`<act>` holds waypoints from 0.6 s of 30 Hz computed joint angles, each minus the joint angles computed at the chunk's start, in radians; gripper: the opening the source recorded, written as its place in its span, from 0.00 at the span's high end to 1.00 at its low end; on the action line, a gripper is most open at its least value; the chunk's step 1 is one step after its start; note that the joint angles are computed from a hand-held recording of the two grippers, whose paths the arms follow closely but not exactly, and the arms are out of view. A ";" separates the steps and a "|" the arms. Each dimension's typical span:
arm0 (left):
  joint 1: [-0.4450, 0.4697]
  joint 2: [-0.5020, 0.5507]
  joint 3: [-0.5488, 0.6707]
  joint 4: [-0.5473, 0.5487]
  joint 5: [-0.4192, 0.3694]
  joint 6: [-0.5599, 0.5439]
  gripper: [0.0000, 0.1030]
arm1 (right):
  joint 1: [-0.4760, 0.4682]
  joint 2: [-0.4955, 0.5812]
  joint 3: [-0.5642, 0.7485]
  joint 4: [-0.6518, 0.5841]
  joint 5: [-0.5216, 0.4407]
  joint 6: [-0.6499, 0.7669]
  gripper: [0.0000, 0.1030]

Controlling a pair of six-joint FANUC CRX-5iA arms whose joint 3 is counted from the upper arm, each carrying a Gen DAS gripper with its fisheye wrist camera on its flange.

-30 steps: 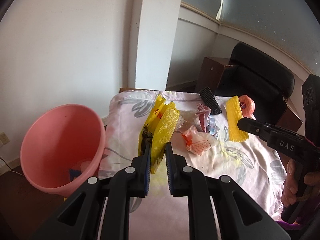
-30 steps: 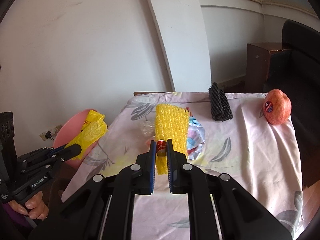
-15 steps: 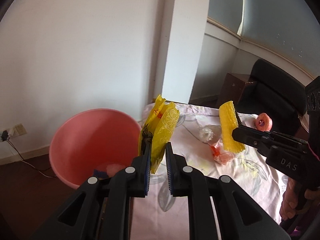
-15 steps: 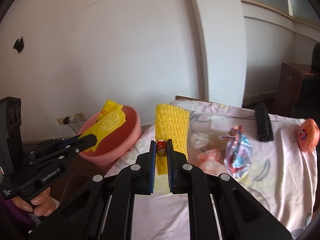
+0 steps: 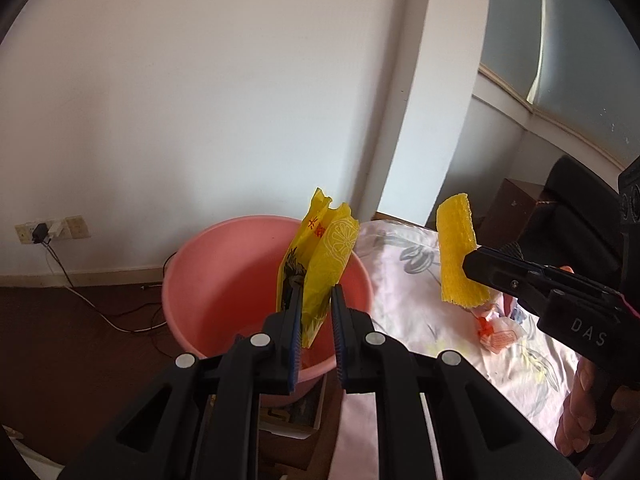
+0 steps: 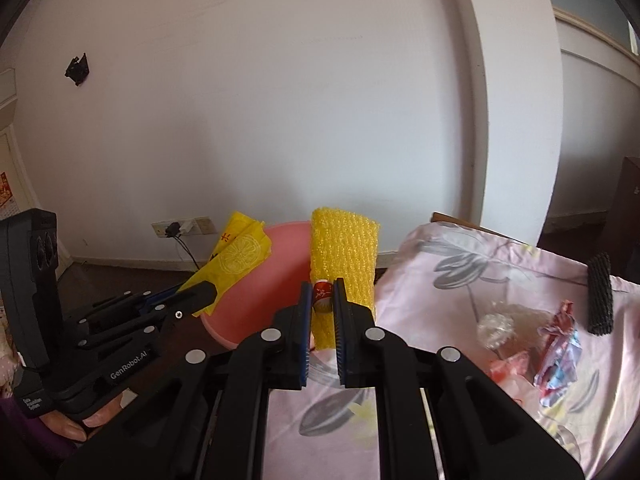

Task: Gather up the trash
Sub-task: 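Carry the yellow bag and yellow foam net in both tools to the pink basin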

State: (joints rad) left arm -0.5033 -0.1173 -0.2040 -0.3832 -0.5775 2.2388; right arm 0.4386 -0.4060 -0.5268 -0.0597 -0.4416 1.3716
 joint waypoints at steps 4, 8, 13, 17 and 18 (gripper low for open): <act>0.023 -0.005 -0.008 -0.005 -0.005 0.030 0.88 | -0.006 0.053 0.061 -0.098 -0.014 0.093 0.90; 0.033 -0.005 -0.010 -0.015 -0.013 0.052 0.88 | -0.006 0.093 0.109 -0.167 -0.033 0.160 0.90; 0.047 0.005 -0.009 -0.017 -0.021 0.069 0.88 | -0.013 0.156 0.171 -0.262 -0.046 0.242 0.90; 0.061 0.018 -0.009 -0.011 -0.027 0.071 0.88 | -0.007 0.185 0.188 -0.268 -0.048 0.252 0.90; 0.064 0.020 -0.010 -0.008 -0.028 0.073 0.88 | -0.006 0.194 0.194 -0.271 -0.051 0.255 0.90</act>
